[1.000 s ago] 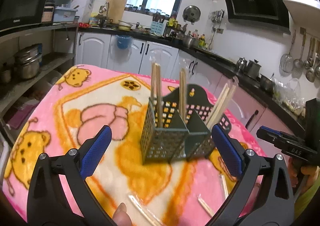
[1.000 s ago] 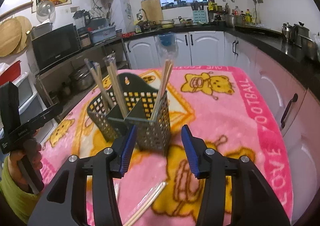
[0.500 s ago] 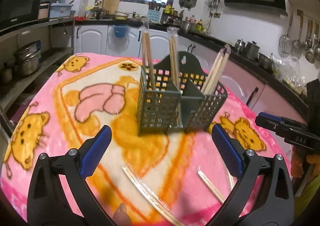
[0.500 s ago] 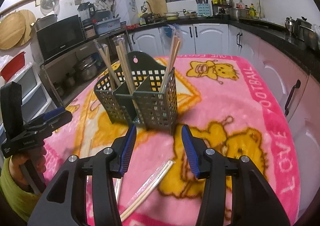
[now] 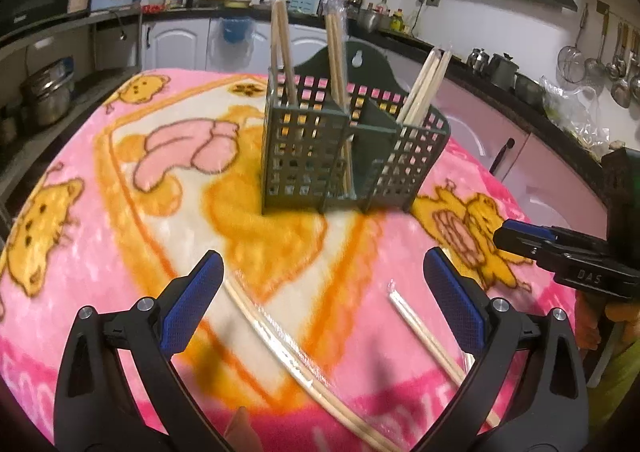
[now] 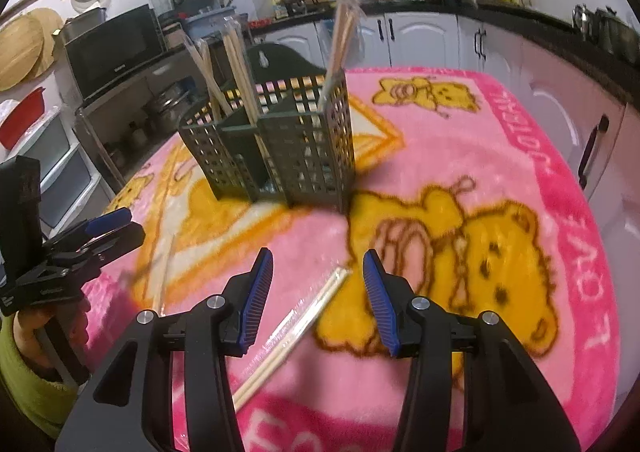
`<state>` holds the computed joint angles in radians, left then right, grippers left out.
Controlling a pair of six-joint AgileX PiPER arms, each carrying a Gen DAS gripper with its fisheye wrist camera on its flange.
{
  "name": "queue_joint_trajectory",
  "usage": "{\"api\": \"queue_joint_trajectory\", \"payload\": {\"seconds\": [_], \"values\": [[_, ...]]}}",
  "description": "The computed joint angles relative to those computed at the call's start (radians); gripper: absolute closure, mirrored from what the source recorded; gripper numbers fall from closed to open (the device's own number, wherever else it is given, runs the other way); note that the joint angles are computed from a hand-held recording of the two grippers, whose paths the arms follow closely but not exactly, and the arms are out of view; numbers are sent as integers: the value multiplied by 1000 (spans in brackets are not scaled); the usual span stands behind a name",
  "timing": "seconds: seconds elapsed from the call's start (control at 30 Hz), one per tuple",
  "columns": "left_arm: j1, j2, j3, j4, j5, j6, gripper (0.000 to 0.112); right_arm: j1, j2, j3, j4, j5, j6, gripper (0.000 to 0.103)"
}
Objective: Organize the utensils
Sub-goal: 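Withdraw both open tools from the caddy toward the remaining wrapped chopsticks, then close the left tool on a wrapped chopstick while the right tool grasps another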
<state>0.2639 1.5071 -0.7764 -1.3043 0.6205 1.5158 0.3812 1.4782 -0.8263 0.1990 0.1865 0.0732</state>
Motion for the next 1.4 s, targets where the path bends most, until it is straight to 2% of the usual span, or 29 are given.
{"api": "queue_joint_trajectory", "payload": {"seconds": [0.1, 0.17, 0.2, 0.23, 0.3, 0.47, 0.57, 0.7, 0.77, 0.83, 0.93, 1.0, 1.17, 1.27, 1.33, 1.4], "values": [[6, 12, 3, 37, 2, -30, 20, -5, 24, -1, 32, 5, -28, 58], [15, 24, -2, 66, 19, -58, 27, -13, 46, -4, 137, 5, -129, 58], [24, 37, -10, 94, 40, -83, 36, -15, 56, -9, 155, 11, -144, 58], [27, 45, -14, 110, 47, -98, 40, -19, 67, -13, 200, 16, -188, 58], [38, 60, -17, 137, 67, -121, 43, -24, 89, -22, 292, 26, -282, 58], [60, 98, -25, 194, 73, -186, 52, -37, 148, -72, 321, 70, -313, 58], [75, 129, -51, 223, 92, -234, 54, -43, 190, -119, 250, 106, -243, 58], [74, 170, -91, 266, 105, -298, 56, -69, 251, -176, 336, 166, -319, 58], [72, 189, -115, 296, 107, -342, 61, -71, 263, -189, 336, 172, -315, 58], [80, 215, -156, 322, 138, -385, 62, -71, 269, -196, 329, 175, -311, 58], [66, 252, -216, 367, 153, -453, 63, -71, 282, -215, 284, 180, -266, 65], [45, 272, -254, 403, 141, -502, 65, -65, 288, -225, 226, 180, -208, 71], [8, 326, -343, 463, 127, -586, 68, -68, 294, -234, 192, 176, -182, 83], [-14, 339, -365, 500, 91, -614, 78, -68, 288, -226, 198, 157, -189, 90], [-30, 342, -375, 541, 65, -646, 93, -70, 285, -225, 211, 150, -203, 93], [-39, 352, -392, 572, 48, -673, 99, -73, 276, -219, 252, 140, -239, 93]]}}
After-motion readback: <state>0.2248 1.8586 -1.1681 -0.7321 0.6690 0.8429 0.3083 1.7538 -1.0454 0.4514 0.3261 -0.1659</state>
